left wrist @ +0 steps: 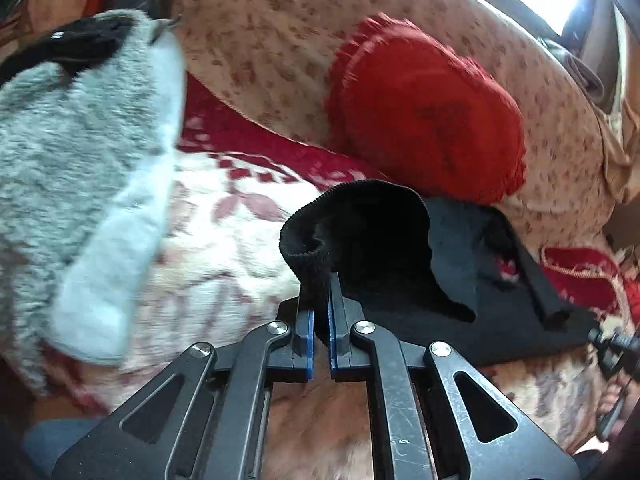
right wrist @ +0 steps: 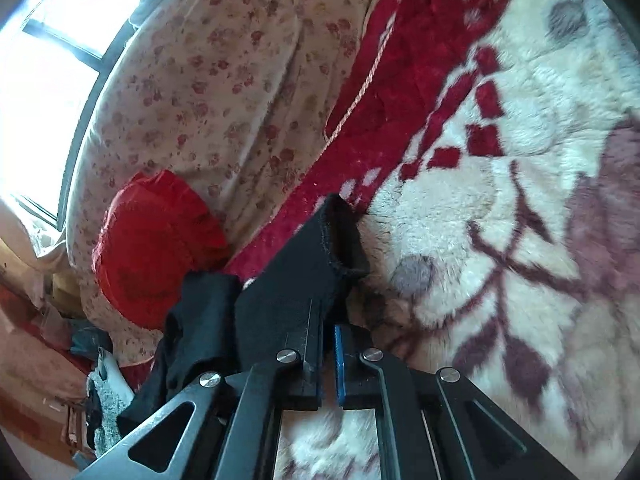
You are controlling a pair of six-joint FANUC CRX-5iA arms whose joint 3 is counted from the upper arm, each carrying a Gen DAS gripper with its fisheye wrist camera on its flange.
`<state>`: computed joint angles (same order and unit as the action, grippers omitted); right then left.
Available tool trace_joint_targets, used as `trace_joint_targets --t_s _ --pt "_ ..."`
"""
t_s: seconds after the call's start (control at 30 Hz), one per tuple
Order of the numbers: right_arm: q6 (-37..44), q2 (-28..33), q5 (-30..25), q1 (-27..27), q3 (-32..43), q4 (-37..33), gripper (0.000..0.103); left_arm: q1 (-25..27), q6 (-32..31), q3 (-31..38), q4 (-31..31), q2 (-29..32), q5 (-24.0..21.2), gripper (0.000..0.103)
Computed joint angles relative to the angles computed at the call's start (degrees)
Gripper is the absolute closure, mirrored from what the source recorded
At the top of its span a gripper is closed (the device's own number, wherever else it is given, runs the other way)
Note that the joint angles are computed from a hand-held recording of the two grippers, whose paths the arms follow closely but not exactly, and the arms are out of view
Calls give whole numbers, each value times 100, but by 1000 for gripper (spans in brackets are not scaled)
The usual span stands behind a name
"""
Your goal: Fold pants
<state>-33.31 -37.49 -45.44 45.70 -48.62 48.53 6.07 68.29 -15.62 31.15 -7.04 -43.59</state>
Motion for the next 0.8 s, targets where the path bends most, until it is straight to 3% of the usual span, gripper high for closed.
trace_joint_targets --t_s 0.13,0.23,0.27,0.33,0.37,0.47,0.53,0.6,0.63,0.67,0.7,0.8 --pt "290 -86 132 514 77 -766 99 655 565 473 -134 197 -1181 99" --pt "38 -168 234 831 -38 -718 99 931 855 697 -402 406 -1650 98" --pt "-25 -158 219 887 -47 -722 99 961 978 764 -488 470 -1732 93" --pt "-91 9 -370 1067 114 -766 99 982 1342 972 -697 641 -2027 91" --pt "-200 102 -757 1155 196 -671 99 954 1572 1071 -926 648 -2018 82" --pt "-270 548 -2411 1637 639 -269 97 934 1805 975 -1181 396 -1607 61" --pt "382 888 -2821 1764 847 392 97 919 1643 739 -1154 126 -1235 55" --pt "1393 1132 -2247 1657 909 1168 94 843 926 422 -822 -102 -918 55" --pt "2022 1257 -1685 1563 924 1517 91 800 530 278 -621 -172 -778 55" --pt "2580 1378 -1197 1496 963 1684 81 698 92 203 -396 -189 -659 55" --pt "3327 1578 -596 1425 1075 1696 68 612 -530 47 -54 -250 -596 55" --pt "5017 2118 59 1448 1578 946 65 351 -2268 -232 815 -304 -837 54"
